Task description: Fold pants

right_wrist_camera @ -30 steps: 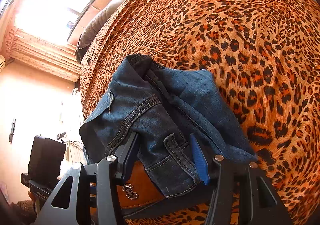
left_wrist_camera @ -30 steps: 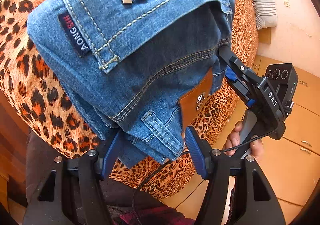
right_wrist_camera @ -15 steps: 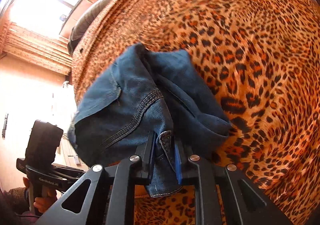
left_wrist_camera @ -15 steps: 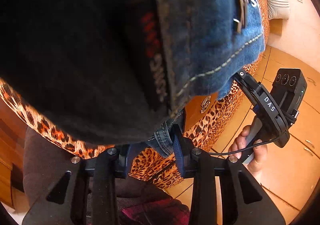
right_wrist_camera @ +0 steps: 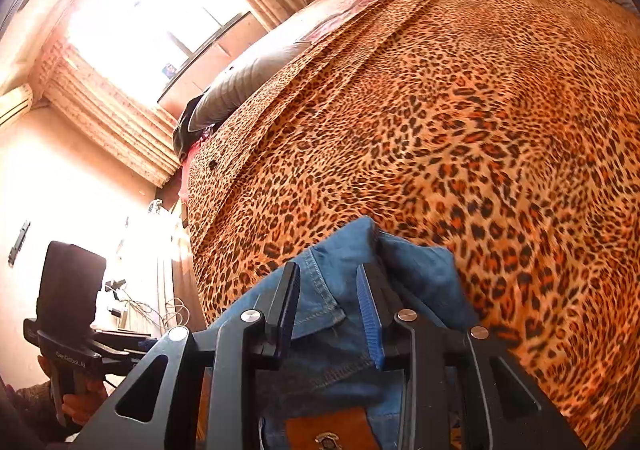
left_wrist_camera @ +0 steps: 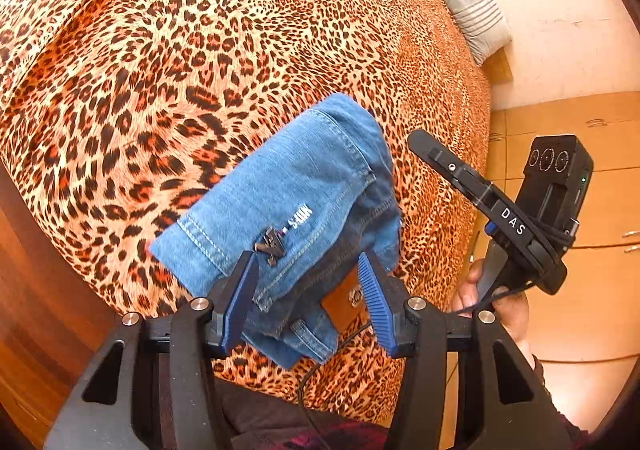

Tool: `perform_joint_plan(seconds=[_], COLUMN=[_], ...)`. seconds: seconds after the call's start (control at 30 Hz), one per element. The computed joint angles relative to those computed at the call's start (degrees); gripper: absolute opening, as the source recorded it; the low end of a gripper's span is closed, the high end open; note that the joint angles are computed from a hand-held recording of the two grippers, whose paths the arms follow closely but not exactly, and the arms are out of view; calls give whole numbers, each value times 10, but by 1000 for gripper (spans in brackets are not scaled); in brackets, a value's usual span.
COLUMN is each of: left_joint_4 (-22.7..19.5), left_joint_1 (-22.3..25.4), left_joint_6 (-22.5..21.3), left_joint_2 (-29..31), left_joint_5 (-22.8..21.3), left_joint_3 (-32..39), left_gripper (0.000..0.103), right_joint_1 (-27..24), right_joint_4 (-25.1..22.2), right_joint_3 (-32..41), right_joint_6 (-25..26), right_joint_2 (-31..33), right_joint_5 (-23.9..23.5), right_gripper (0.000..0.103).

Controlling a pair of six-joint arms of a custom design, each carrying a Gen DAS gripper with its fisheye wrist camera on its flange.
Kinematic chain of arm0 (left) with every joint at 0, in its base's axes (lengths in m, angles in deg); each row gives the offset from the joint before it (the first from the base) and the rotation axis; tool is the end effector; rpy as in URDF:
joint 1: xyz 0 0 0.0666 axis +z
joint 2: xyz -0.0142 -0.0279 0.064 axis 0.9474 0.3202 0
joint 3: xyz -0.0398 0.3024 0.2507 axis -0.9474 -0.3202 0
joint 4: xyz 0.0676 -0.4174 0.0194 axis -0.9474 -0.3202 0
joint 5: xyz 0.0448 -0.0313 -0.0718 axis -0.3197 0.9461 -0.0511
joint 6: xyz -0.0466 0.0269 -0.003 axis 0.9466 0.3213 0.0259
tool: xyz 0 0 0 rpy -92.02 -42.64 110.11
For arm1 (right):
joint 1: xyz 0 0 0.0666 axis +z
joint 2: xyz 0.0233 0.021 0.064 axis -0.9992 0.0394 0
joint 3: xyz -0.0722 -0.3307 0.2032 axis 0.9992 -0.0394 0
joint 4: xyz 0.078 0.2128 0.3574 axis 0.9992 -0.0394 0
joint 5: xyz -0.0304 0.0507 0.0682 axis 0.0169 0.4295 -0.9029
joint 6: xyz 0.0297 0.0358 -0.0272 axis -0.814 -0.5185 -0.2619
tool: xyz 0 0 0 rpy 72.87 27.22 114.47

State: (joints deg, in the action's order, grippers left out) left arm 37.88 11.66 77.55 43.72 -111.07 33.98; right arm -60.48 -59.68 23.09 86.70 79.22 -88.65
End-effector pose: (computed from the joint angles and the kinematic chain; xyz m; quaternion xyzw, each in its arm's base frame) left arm 0.2377 -0.3801 0.3756 -0.5415 0.7761 -0.2672 0.1819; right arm 0.5021 0.2818 0.4133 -0.5642 0.7650 0.3071 0.0468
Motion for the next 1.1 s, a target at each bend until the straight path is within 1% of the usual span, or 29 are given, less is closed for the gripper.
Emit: perform_joint_plan(seconds=[0.03, 0.07, 0.13, 0.17, 0.2, 0.23, 0.27, 0.33, 0.4, 0.43, 0.47, 0.5, 0.57, 0.6, 0.63, 0.67, 0.73, 0.8, 0.87, 0.97, 1.07, 1.1], left_joint_4=[6, 16, 3, 15, 26, 17, 7, -3, -2, -3, -5, -14, -35, -34, -30, -16, 5, 2, -1, -1, 30, 28], left_joint_1=[8, 11, 16, 17, 10, 6, 8, 14, 13, 11, 22, 26, 42, 58, 77, 99, 146, 185, 221, 252, 271, 272], left_joint_6=[1, 4, 10, 8, 6, 3, -5, -39, -70, -80, -98, -109, -138, -157, -179, -204, -263, -316, -370, -431, -473, -482], left_joint_2=[6, 10, 27, 37, 45, 50, 50, 47, 37, 28, 23, 16, 4, -1, -5, -8, -1, 21, 48, 74, 86, 90], left_joint_5=[10, 20, 54, 69, 64, 58, 63, 90, 106, 106, 108, 106, 103, 108, 118, 133, 178, 221, 265, 311, 364, 379], left_joint_3=[-1, -9, -21, -30, -36, -30, -23, -11, -9, -9, -10, -8, -4, -8, -12, -18, -20, -8, 9, 25, 19, 22], left_gripper=[51, 51, 50, 50, 50, 50, 50, 50, 50, 50, 50, 51, 56, 62, 65, 65, 65, 65, 65, 65, 65, 70], right_joint_1=[11, 21, 39, 45, 45, 47, 38, 29, 16, 6, -6, -19, -48, -63, -77, -91, -114, -138, -156, -169, -171, -171], right_joint_4=[13, 32, 92, 112, 118, 116, 103, 88, 61, 48, 30, 14, 7, 3, 6, 7, 15, 19, 31, 71, 112, 126], right_joint_3=[-14, -29, -65, -74, -76, -72, -62, -49, -26, -15, 0, 12, 21, 21, 12, 4, -22, -51, -87, -144, -193, -204], right_joint_6=[-2, -6, -20, -24, -27, -37, -33, -46, -52, -58, -62, -69, -86, -94, -104, -115, -140, -165, -197, -252, -325, -350], right_joint_2=[-5, -10, -19, -14, 0, 16, 29, 31, 34, 34, 36, 38, 36, 35, 31, 26, 13, 0, -19, -52, -83, -90], right_joint_5=[7, 20, 69, 100, 130, 153, 146, 129, 102, 89, 73, 61, 51, 53, 55, 57, 61, 53, 40, 39, 34, 20], right_gripper=[23, 23, 22, 13, 3, 0, 0, 0, 8, 12, 18, 21, 34, 36, 38, 38, 38, 39, 42, 43, 46, 46])
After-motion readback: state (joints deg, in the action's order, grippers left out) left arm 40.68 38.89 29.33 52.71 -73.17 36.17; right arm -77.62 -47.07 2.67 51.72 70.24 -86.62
